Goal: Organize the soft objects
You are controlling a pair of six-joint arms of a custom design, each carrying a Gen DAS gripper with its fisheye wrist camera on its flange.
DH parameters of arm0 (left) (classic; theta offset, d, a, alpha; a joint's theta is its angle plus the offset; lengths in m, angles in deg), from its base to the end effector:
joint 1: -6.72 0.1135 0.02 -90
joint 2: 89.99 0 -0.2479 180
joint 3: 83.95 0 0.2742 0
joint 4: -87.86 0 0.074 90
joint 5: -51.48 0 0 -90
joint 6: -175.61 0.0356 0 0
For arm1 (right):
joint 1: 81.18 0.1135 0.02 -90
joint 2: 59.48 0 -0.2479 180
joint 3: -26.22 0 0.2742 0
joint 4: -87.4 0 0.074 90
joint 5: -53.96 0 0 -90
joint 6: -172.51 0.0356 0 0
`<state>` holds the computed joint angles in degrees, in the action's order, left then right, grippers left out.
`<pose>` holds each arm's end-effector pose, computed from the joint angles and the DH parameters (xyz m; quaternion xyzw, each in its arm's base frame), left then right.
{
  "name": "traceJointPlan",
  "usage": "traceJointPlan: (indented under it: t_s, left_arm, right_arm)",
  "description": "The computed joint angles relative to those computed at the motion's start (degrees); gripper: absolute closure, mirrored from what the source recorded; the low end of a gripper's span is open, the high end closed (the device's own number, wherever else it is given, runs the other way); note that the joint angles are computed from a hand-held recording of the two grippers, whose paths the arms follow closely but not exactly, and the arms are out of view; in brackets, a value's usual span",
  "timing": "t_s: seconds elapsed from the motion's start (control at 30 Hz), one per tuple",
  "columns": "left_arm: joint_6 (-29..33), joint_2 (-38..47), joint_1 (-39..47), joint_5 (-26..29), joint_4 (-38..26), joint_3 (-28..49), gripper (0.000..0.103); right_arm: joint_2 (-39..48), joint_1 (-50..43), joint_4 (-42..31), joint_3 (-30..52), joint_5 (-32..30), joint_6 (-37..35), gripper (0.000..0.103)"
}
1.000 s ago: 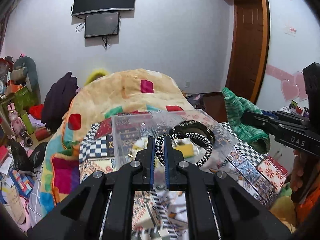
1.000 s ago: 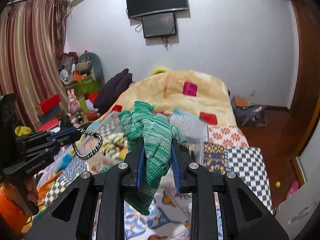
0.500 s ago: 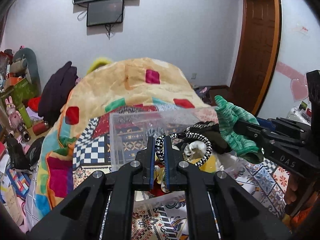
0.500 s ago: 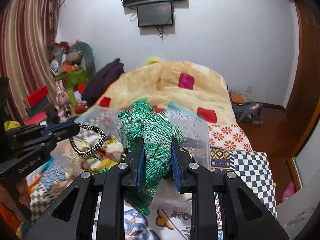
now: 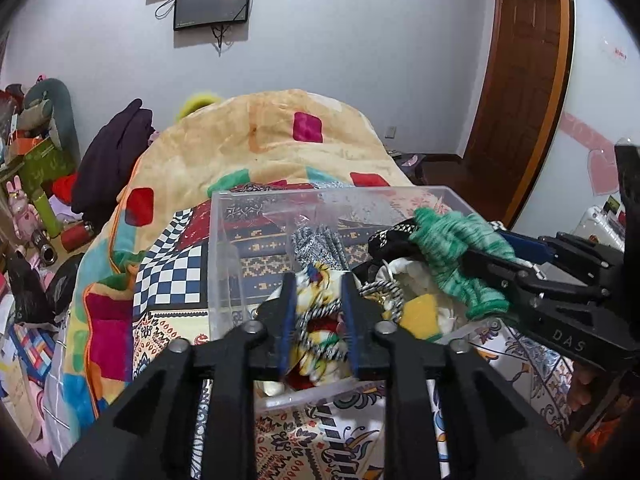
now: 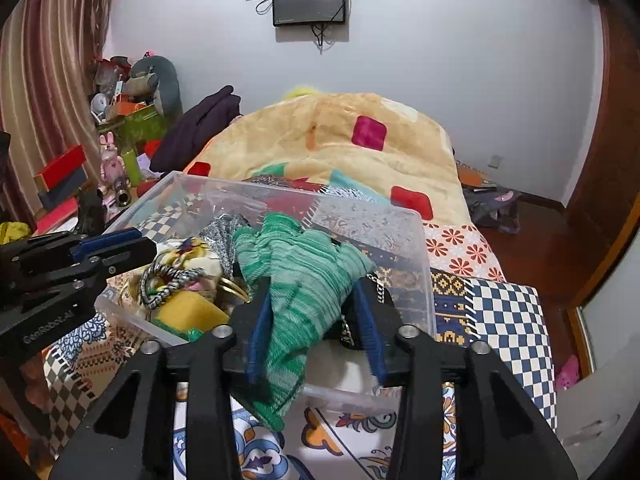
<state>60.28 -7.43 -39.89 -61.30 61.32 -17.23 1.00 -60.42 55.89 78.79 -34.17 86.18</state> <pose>0.2371 -0.2308 0.2125 0.0872 0.8962 -0.0862 0.4264 0.2380 0.0890 0.2219 -0.1274 0.8950 0.0760 0.4206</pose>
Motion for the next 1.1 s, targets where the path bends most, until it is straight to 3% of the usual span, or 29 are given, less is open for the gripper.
traceJointPlan:
  t_s: [0.13, 0.5, 0.63, 0.8, 0.87, 1.1]
  left_arm:
    - [-0.2, -3.0, -1.1, -2.1, -0.2, -1.1, 0.060]
    - [0.7, -15.2, -8.7, -9.5, -1.7, -3.2, 0.046]
    - [0.4, -19.1, -13.3, -13.8, -2.3, -3.6, 0.041]
    - [0.2, -22.6, -19.7, -20.9, -3.0, -4.3, 0.033]
    - [-0.1, -23.5, -21.7, -22.9, -3.4, -4.5, 0.031]
    - [-1.6, -25.3, -26.7, -29.5, -3.4, -5.9, 0.007]
  right_arm:
    - [-2.7, -1.0, -1.3, -0.4, -1.7, 0.5, 0.055]
    - [-18.5, 0.9, -8.0, -1.2, -0.8, 0.9, 0.046]
    - [-24.8, 2.9, -10.2, -1.7, 2.3, 1.7, 0.034]
    - [-32.0, 4.7, -13.4, -2.3, 3.6, 2.5, 0.031]
    - [-34.5, 5.7, -14.0, -2.9, 4.2, 3.0, 0.023]
    - [-40.6, 11.0, -14.7, -5.3, 9.4, 3.4, 0.013]
